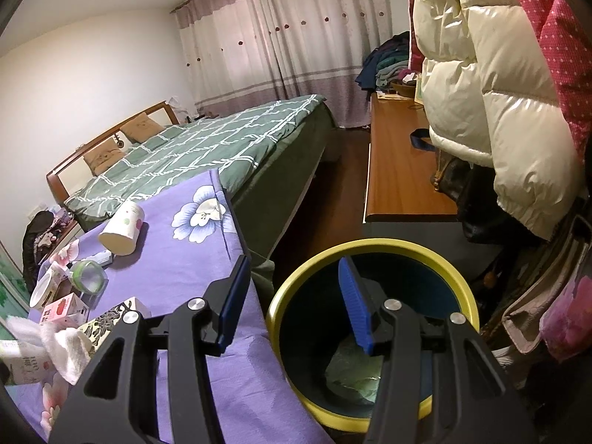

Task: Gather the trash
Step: 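Carry the green-labelled bottle to the yellow bin and release it with the left gripper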

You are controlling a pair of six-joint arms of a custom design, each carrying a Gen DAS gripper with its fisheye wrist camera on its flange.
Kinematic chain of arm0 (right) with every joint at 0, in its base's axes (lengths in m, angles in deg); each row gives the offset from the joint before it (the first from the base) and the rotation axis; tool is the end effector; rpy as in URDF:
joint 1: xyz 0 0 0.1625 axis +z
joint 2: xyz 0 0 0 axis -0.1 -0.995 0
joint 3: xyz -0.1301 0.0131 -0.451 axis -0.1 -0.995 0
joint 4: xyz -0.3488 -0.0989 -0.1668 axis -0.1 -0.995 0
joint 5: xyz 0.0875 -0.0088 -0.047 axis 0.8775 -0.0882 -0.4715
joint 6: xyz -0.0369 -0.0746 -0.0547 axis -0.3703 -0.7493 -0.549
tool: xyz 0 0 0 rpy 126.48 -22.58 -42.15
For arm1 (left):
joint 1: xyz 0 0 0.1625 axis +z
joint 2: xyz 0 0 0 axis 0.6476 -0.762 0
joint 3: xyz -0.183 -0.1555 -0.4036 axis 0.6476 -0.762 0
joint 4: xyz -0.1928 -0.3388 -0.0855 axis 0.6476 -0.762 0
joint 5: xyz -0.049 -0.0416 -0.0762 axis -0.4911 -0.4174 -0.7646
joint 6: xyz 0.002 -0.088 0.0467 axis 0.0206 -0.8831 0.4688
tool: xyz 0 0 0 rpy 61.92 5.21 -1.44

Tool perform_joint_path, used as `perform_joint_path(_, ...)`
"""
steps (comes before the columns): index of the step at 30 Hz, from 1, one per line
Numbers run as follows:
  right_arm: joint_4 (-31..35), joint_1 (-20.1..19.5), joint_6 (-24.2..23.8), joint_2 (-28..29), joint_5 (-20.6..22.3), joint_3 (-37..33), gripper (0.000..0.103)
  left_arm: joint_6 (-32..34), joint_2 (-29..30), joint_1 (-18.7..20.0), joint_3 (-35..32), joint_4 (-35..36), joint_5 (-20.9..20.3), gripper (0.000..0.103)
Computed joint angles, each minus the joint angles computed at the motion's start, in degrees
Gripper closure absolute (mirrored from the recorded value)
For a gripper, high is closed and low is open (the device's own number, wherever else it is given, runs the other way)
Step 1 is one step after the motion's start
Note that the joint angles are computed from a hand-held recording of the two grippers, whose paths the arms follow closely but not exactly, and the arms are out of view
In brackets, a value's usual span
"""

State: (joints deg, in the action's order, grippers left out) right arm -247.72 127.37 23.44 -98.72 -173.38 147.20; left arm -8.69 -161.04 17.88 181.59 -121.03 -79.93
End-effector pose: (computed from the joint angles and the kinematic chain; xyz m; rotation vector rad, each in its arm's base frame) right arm 0.3914 -0.5153 0.0226 0.3246 -2.3144 1.2011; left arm 0.0144 -0.3882 0.4560 0.3395 2.0769 -1.1106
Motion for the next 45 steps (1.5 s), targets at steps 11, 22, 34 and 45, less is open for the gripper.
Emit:
perform_joint_path(11, 0.31, 0.01, 0.17, -0.25, 0.29, 0.39, 0.055, 2.10, -0.38, 0.36, -2.41, -1.15, -3.53, 0.051)
perform_joint_path(22, -1.02, 0.31, 0.52, -0.43, 0.78, 1.54, 0.055, 1.03, -0.64, -1.04, -3.90, 2.15, -5.61, 0.051)
perform_joint_path(34, -5.96, 0.34, -0.71, -2.41, 0.02, 4.76, 0.055, 2.50, 4.47, -5.93, -8.84, 5.04, -12.04, 0.051)
perform_joint_path(45, -12.69, -1.51, -2.11, -5.36, -4.92, 9.67, 0.055, 5.01, 20.94, -5.13, -17.06, 4.65, -25.20, 0.051)
